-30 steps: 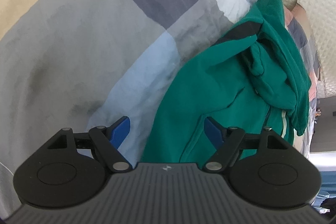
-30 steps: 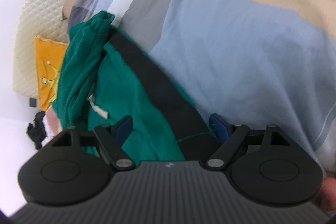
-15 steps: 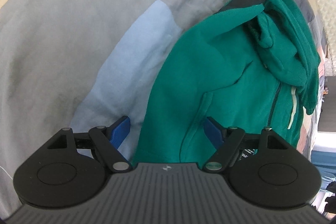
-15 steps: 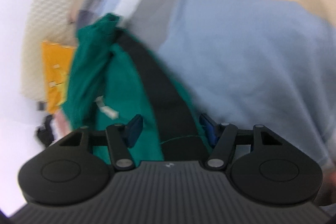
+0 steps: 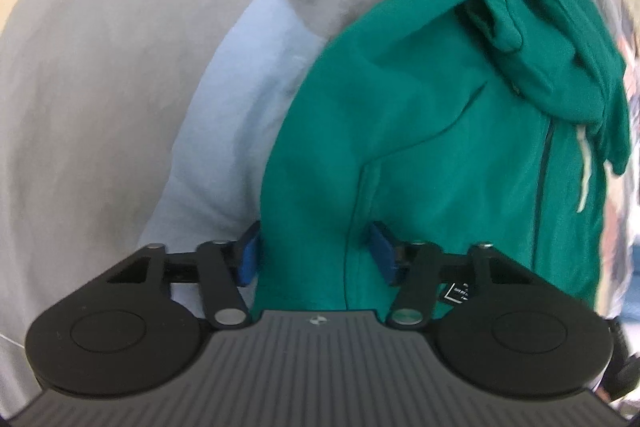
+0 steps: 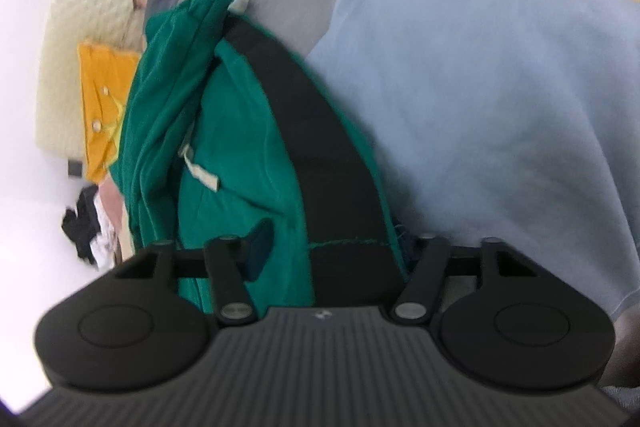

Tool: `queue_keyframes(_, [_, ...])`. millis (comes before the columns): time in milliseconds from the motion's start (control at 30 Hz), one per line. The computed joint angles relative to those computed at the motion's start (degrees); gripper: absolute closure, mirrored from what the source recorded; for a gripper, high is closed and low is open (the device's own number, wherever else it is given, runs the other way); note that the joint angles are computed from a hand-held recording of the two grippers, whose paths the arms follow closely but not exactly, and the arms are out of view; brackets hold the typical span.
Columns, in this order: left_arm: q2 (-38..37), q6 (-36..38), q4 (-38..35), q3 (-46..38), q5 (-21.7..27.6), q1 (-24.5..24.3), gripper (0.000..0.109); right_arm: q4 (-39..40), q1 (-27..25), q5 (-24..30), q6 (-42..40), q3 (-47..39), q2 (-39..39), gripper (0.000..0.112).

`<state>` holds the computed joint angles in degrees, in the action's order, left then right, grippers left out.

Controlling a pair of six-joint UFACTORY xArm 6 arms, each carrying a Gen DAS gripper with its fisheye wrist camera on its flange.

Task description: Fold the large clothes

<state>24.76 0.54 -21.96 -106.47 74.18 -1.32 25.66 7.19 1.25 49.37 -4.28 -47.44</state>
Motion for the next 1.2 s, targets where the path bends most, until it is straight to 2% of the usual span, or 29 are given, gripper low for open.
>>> queue_keyframes(33, [-0.29,0.75,1.33,0.19,-0.74,-0.59,0.063,1.16,-0.49,2.02,-1.16,-0.58,0.00,0.088])
queue_keyframes(67, [-0.90,1.69,2.49,0.59,-1.72,-1.23,0.067,3.17,-0.56,1.93,-2.38,-0.50,-0.04,0.093])
queue_keyframes(133, [-2.88,3.01,3.60,2.70,-4.72,-2.15,0.085,10.60,0.96,-0.82,-7.43,0.00,-0.50,0.096])
queue_keyframes(167, [-4.23,4.08,2.86,4.33,-6.71,-2.24,0.089,11.83,1.44,-1.91,-8.04,0.27,-0.98,0.097])
queue_keyframes(200, [-5.56,4.59,2.05,5.95,-8.81,-2.19,0.102,11.98,1.70,-2.82,-8.32,0.49,-1.57,0.098])
queue_keyframes(267, [-7.87,4.62,-1.42,8.45,-11.05,-1.30,0.102,11.07,1.64,-3.74,-8.37,0.97,-4.05,0.100])
queue_keyframes(467, [-14.04,5.73,-15.85,14.13,-16.27,2.87,0.103,-2.47,-2.87,1.37,-3.67,-0.17,-14.42,0.101])
queue_keyframes(600, [-16.24,5.38,-21.85,14.48,-17.94,3.99,0.103,-7.41,-3.69,3.18,-3.14,-3.96,-15.78,0.102])
queue_keyframes(767, [-18.64,6.17,-26.62,14.69,-16.80,5.71,0.104,-12.75,-3.49,4.35,-1.40,-7.34,-16.76,0.102])
queue_keyframes(900, [-21.00,7.03,-29.57,15.86,-14.49,8.27,0.104,-13.25,-3.87,7.67,-2.83,-6.69,-23.04,0.102])
queue_keyframes(967, [-22.12,7.99,-31.41,16.10,-11.69,9.98,0.104,-15.30,-3.91,9.57,-1.83,-6.51,-25.76,0.102])
queue_keyframes(1100, [-25.93,11.18,-33.92,18.81,-8.32,12.33,0.104,-18.59,-3.46,15.50,0.79,-5.40,-33.75,0.102])
queue_keyframes(1200, [-29.50,12.72,-35.74,21.35,-5.29,14.59,0.104,-22.99,-2.29,22.20,3.71,-4.25,-42.58,0.102])
